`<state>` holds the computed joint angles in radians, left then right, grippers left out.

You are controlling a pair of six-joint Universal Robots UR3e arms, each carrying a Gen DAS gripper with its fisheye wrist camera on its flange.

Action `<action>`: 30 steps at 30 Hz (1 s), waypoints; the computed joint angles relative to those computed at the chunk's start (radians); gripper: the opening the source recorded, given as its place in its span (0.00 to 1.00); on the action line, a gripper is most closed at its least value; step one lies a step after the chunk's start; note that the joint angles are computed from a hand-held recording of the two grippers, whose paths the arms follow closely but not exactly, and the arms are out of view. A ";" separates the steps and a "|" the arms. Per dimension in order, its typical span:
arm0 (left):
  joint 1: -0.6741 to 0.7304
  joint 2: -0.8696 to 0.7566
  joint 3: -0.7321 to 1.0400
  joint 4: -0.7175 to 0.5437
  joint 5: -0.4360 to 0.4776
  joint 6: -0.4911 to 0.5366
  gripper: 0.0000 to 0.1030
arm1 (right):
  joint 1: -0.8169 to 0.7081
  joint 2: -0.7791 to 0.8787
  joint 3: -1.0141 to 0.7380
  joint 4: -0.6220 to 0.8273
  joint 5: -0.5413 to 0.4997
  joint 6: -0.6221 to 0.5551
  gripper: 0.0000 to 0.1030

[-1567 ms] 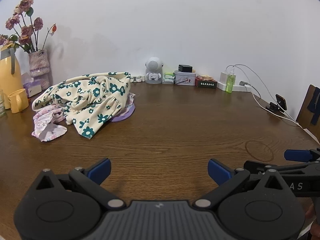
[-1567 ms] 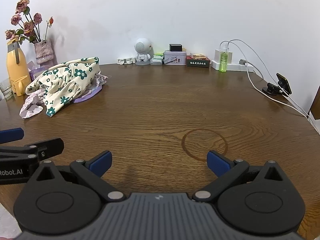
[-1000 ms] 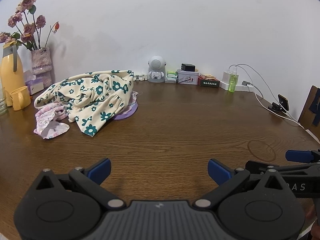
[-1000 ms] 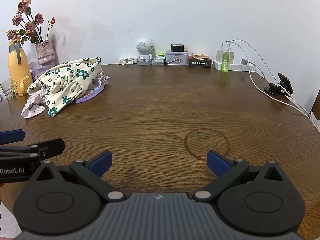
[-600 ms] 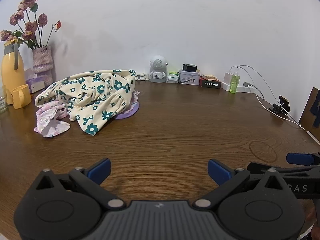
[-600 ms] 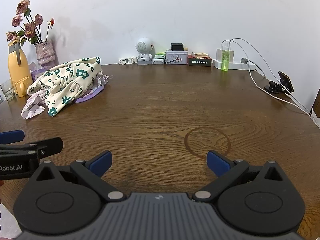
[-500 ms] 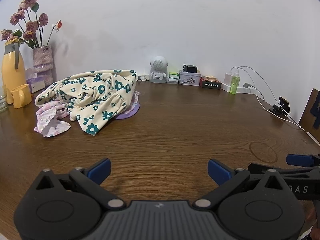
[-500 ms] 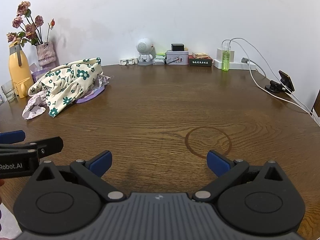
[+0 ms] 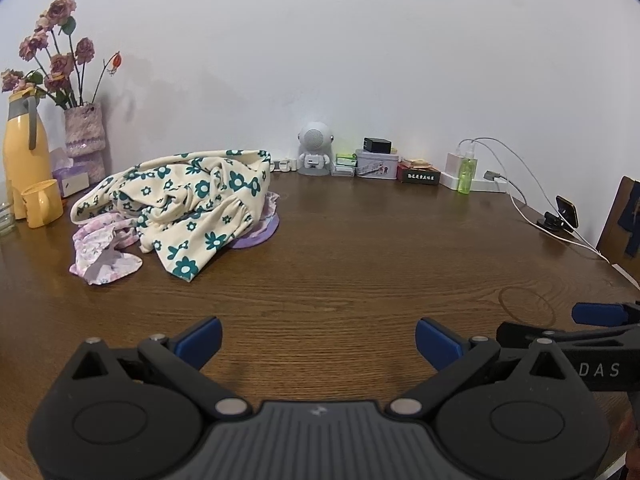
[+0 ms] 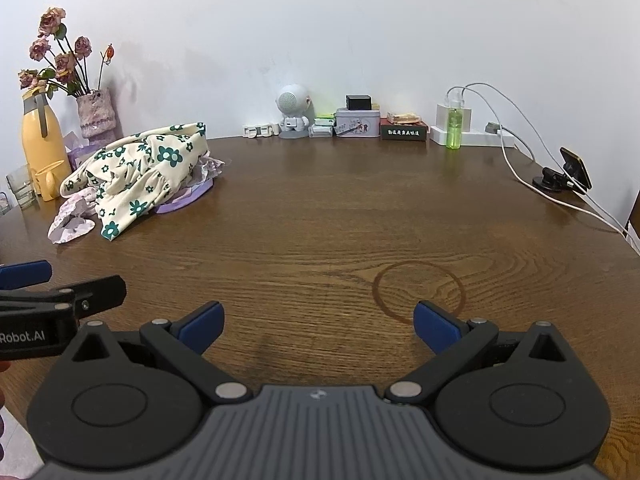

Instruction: Fold clothes

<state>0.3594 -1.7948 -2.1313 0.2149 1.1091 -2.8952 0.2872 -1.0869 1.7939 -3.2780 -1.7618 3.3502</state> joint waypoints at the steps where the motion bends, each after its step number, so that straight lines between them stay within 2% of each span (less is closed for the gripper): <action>1: 0.002 -0.002 -0.004 0.011 -0.004 0.000 1.00 | 0.001 0.001 0.000 -0.003 -0.001 -0.002 1.00; 30: -0.023 -0.022 0.012 0.013 0.038 -0.019 1.00 | -0.010 0.006 0.015 -0.025 0.025 0.002 1.00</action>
